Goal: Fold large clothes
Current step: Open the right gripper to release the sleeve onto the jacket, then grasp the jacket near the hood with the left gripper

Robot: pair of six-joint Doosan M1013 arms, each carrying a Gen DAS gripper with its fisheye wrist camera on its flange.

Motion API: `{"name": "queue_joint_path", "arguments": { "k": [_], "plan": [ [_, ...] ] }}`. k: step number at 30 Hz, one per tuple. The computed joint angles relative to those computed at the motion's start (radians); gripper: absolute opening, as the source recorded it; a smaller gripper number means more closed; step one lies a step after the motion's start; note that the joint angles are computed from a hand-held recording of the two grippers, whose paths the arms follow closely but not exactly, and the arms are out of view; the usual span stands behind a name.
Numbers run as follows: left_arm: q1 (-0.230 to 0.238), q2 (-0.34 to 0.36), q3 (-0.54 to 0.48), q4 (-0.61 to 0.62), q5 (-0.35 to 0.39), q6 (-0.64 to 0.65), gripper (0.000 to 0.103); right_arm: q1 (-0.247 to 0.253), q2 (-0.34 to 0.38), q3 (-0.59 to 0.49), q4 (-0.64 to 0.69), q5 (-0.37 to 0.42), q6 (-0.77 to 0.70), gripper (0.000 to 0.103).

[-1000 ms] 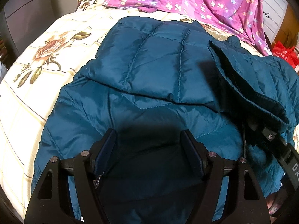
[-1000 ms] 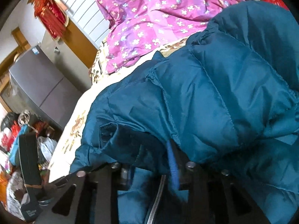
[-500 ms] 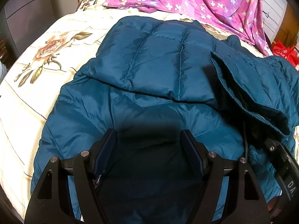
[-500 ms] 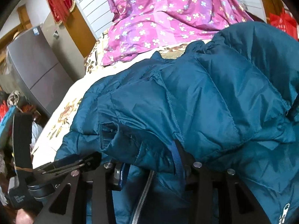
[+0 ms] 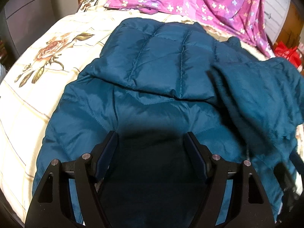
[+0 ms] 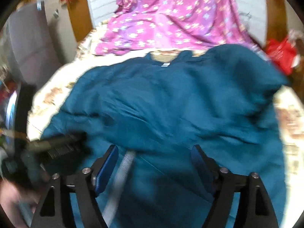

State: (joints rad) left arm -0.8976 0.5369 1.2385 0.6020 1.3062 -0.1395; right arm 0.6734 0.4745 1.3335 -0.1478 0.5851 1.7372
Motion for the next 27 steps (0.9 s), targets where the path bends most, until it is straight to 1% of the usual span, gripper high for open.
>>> {"name": "queue_joint_path", "arguments": {
  "k": [1,2,3,4,6,7,8,9,10,12,13,14,15,16,18,21,22,23,24,25,26,27],
  "plan": [
    [-0.007,-0.012,0.015,0.014,-0.019,-0.020,0.073,0.004,-0.014,0.024,-0.101,0.009,0.096,0.081],
    [-0.013,-0.018,0.021,0.027,-0.034,-0.032,0.073,0.003,-0.030,0.051,-0.175,0.031,0.181,0.081],
    [-0.020,-0.028,0.033,0.050,-0.059,-0.051,0.073,-0.002,-0.043,0.075,-0.196,0.055,0.229,0.081],
    [-0.028,-0.035,0.041,0.077,-0.080,-0.070,0.073,-0.012,-0.050,0.088,-0.165,0.084,0.232,0.082],
    [-0.038,-0.042,0.048,0.121,-0.117,-0.095,0.074,-0.036,-0.049,0.093,-0.061,0.124,0.185,0.082],
    [-0.041,-0.048,0.058,0.145,-0.167,-0.112,0.073,-0.043,-0.049,0.096,-0.032,0.122,0.164,0.083],
    [-0.040,-0.051,0.065,0.155,-0.215,-0.119,0.073,-0.045,-0.047,0.097,-0.025,0.118,0.145,0.085],
    [-0.036,-0.051,0.068,0.155,-0.271,-0.114,0.074,-0.042,-0.043,0.093,-0.039,0.121,0.139,0.090],
    [-0.027,-0.044,0.063,0.137,-0.320,-0.095,0.074,-0.037,-0.038,0.090,-0.062,0.127,0.142,0.093],
    [-0.007,-0.026,0.046,0.063,-0.385,-0.034,0.074,-0.030,-0.035,0.089,-0.088,0.130,0.150,0.096],
    [0.005,-0.013,0.031,0.014,-0.399,0.007,0.074,-0.029,-0.034,0.088,-0.094,0.134,0.152,0.097],
    [0.009,-0.002,0.015,-0.001,-0.379,0.021,0.074,-0.028,-0.032,0.086,-0.097,0.138,0.152,0.098],
    [0.011,0.007,0.003,0.002,-0.362,0.027,0.074,-0.024,-0.027,0.080,-0.101,0.141,0.155,0.099],
    [0.016,0.011,-0.002,0.006,-0.367,0.030,0.080,-0.022,-0.026,0.078,-0.102,0.145,0.155,0.099],
    [0.029,0.014,-0.001,0.000,-0.397,0.031,0.084,-0.022,-0.025,0.075,-0.101,0.151,0.149,0.100],
    [0.036,0.022,-0.008,0.014,-0.406,0.032,0.085,-0.021,-0.028,0.081,-0.105,0.153,0.143,0.102],
    [0.038,0.016,0.005,0.039,-0.436,0.006,0.071,-0.020,-0.028,0.080,-0.107,0.155,0.143,0.103],
    [0.038,0.007,0.023,0.063,-0.471,-0.023,0.050,-0.023,-0.025,0.078,-0.106,0.155,0.139,0.103],
    [0.042,-0.001,0.039,0.065,-0.508,-0.034,0.021,-0.023,-0.023,0.076,-0.107,0.157,0.135,0.103],
    [0.046,-0.011,0.056,0.075,-0.537,-0.056,0.012,-0.022,-0.022,0.072,-0.108,0.159,0.134,0.103],
    [0.046,-0.014,0.059,0.093,-0.543,-0.073,0.008,-0.022,-0.021,0.070,-0.111,0.161,0.133,0.103],
    [0.041,-0.019,0.060,0.123,-0.527,-0.087,0.006,-0.021,-0.020,0.070,-0.115,0.162,0.135,0.103]
  ]
}}
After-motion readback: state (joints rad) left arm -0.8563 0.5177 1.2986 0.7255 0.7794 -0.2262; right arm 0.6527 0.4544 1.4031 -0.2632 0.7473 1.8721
